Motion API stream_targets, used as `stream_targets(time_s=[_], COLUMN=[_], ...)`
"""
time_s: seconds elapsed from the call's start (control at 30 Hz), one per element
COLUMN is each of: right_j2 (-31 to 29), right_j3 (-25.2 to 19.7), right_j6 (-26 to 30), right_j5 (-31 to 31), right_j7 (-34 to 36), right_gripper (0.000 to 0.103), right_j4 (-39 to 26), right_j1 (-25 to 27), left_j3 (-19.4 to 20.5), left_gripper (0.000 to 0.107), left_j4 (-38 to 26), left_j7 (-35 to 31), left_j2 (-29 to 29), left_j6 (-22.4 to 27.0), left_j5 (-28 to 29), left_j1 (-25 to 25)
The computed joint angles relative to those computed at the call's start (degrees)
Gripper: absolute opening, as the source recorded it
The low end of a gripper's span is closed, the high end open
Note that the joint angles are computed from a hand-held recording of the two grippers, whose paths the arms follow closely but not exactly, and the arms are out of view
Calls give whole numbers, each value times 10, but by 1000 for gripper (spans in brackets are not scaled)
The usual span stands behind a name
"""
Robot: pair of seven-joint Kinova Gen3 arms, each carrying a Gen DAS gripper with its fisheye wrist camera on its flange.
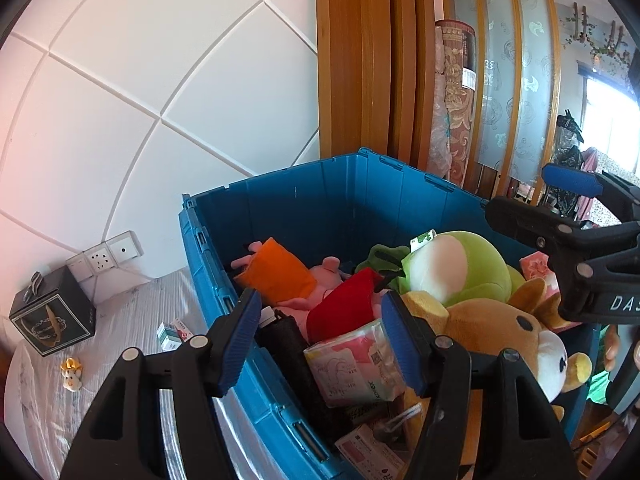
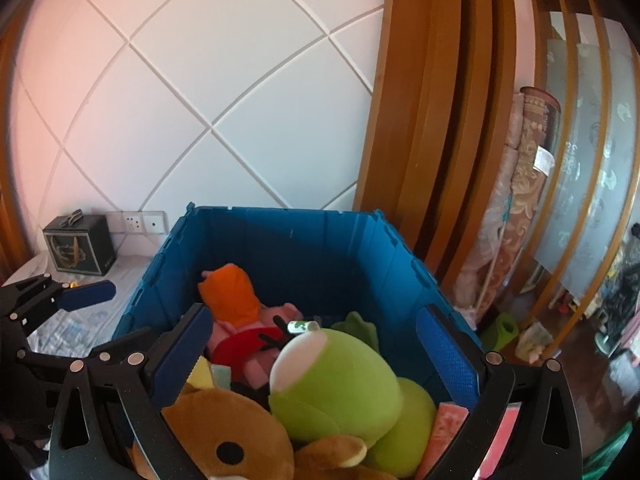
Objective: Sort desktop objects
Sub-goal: 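Withdraw both tools from the bin back over the bed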
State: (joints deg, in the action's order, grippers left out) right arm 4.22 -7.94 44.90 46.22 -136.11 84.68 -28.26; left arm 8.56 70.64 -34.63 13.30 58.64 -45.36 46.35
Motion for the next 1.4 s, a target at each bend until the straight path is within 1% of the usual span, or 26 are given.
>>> stream_targets(time_s=[0.1,0.2,0.33,0.43,0.5,0.67,0.73,0.83,1.0,1.13,1.17,1.23,1.33,1.4], right_j2=[-10,-20,-37,-53,-60,-56,-48,-26,28,79,95,116,159,192], right_j3=[-4,-13,-30,-50,-67,-103,-114,-119,-102,-83,-79,-69,-55,-53], right_j6=[4,13,24,27,33,50,60,75,84,81,75,58,42,28], right_j5=[3,8,6,23,42,100,131,169,173,152,143,128,95,56], right_j7=[-5,-19,-42,-72,-101,-175,-213,-254,-256,-224,-214,-199,-162,-122], right_gripper=[103,103,103,103,103,103,103,103,103,103,103,103,103,103], right_j4=[10,21,36,52,60,60,57,45,-8,-66,-83,-104,-149,-184], right_j1=[-2,-5,-7,-12,-18,-49,-69,-105,-161,-192,-196,-203,-205,-193], left_j3=[3,12,35,55,66,84,78,54,15,-35,-43,-77,-126,-163], left_gripper=[62,62,62,62,62,62,62,62,62,62,62,62,62,62], left_j4=[21,53,106,151,185,254,288,335,405,449,456,475,500,515], left_j7=[16,42,85,130,152,177,178,162,133,94,89,68,38,14], left_j2=[-17,-38,-76,-106,-129,-186,-217,-264,-328,-367,-372,-381,-386,-379], left_j6=[-6,-12,-18,-18,-24,-29,-44,-70,-86,-91,-88,-97,-117,-134], left_j5=[-3,-18,-43,-72,-80,-64,-42,1,43,73,78,91,109,119], left_j1=[2,3,-6,-16,-29,-73,-94,-124,-172,-210,-223,-244,-275,-295])
